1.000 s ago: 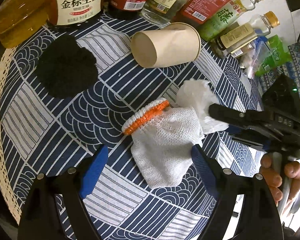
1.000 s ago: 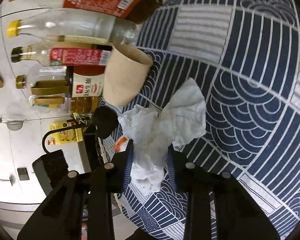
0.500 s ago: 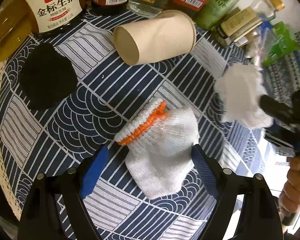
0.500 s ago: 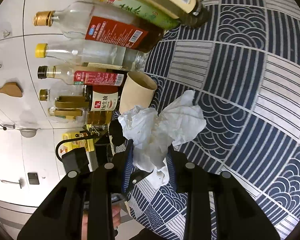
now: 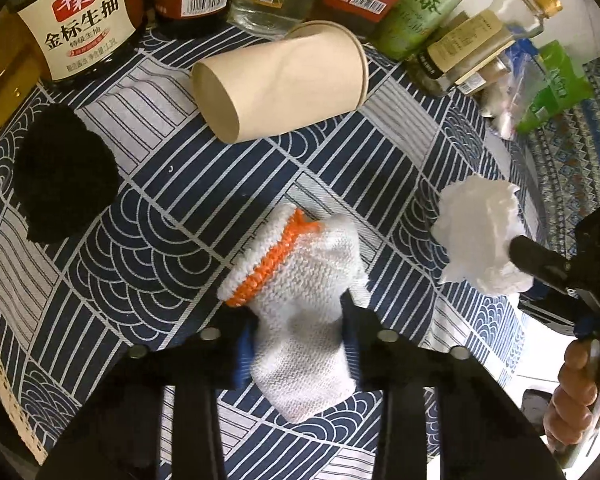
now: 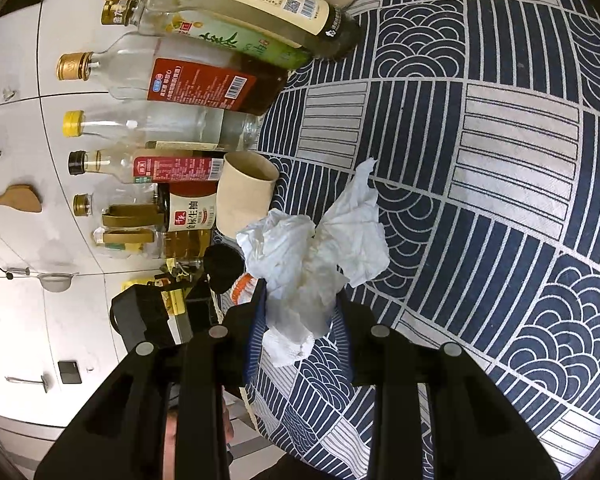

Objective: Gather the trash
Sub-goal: 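Carry the glove and tissue over the black trash bin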

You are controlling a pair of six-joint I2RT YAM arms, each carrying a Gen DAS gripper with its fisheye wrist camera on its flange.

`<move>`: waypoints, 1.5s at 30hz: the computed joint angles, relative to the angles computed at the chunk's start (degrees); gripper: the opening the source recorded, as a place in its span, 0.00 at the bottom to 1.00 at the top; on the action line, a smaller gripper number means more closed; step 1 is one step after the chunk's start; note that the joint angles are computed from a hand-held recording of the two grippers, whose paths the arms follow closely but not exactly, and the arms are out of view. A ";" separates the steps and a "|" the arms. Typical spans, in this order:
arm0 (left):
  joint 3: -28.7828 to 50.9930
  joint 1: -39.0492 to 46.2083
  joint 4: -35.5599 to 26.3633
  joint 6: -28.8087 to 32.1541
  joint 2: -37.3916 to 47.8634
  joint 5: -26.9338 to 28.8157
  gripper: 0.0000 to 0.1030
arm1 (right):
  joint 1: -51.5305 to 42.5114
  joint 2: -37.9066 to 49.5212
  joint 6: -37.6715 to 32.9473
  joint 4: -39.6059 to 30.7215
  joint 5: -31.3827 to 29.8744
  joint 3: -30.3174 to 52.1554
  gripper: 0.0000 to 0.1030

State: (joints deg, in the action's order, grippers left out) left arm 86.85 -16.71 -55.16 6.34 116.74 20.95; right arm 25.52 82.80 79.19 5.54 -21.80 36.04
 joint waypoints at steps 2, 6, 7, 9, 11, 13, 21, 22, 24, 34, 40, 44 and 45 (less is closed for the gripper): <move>0.05 0.60 -0.34 0.19 -0.18 0.92 0.27 | 0.38 0.42 -0.07 -0.45 0.13 0.83 0.32; -0.68 2.40 -0.97 1.12 -1.48 2.93 0.25 | 1.21 1.31 -0.57 -1.80 0.34 2.71 0.32; -1.11 3.03 -1.27 1.66 -2.11 3.24 0.25 | 1.54 1.66 -0.66 -2.28 0.48 3.42 0.32; -1.46 3.89 -1.71 2.40 -2.97 4.03 0.25 | 2.11 2.30 -0.82 -2.91 0.66 4.51 0.32; -2.01 5.10 -2.66 4.15 -4.08 4.49 0.25 | 2.95 3.17 -0.59 -3.42 0.98 5.71 0.32; -2.25 5.74 -3.01 4.96 -4.56 4.86 0.25 | 3.95 4.09 -0.17 -3.81 1.37 6.94 0.32; -1.70 12.19 -6.54 11.50 -5.83 6.87 0.25 | 9.66 9.64 1.45 -7.69 4.73 15.14 0.32; -1.39 13.15 -7.08 12.27 -5.73 7.05 0.25 | 10.32 10.44 1.62 -8.22 5.01 16.25 0.32; -0.49 15.85 -8.88 14.45 -5.31 7.83 0.25 | 12.14 12.79 2.15 -9.51 5.76 19.46 0.32; 8.17 28.85 -17.63 25.15 0.06 8.49 0.25 | 19.63 26.29 4.47 -14.12 7.93 37.18 0.32; 15.07 35.02 -22.40 29.04 4.32 8.78 0.25 | 21.76 36.84 3.85 -20.02 6.99 53.27 0.32; 21.50 39.33 -26.38 32.10 8.24 8.80 0.25 | 22.93 44.78 3.09 -25.38 5.95 66.27 0.32; 23.71 40.58 -27.70 33.02 9.59 8.80 0.25 | 23.56 47.54 2.94 -27.59 5.89 71.08 0.32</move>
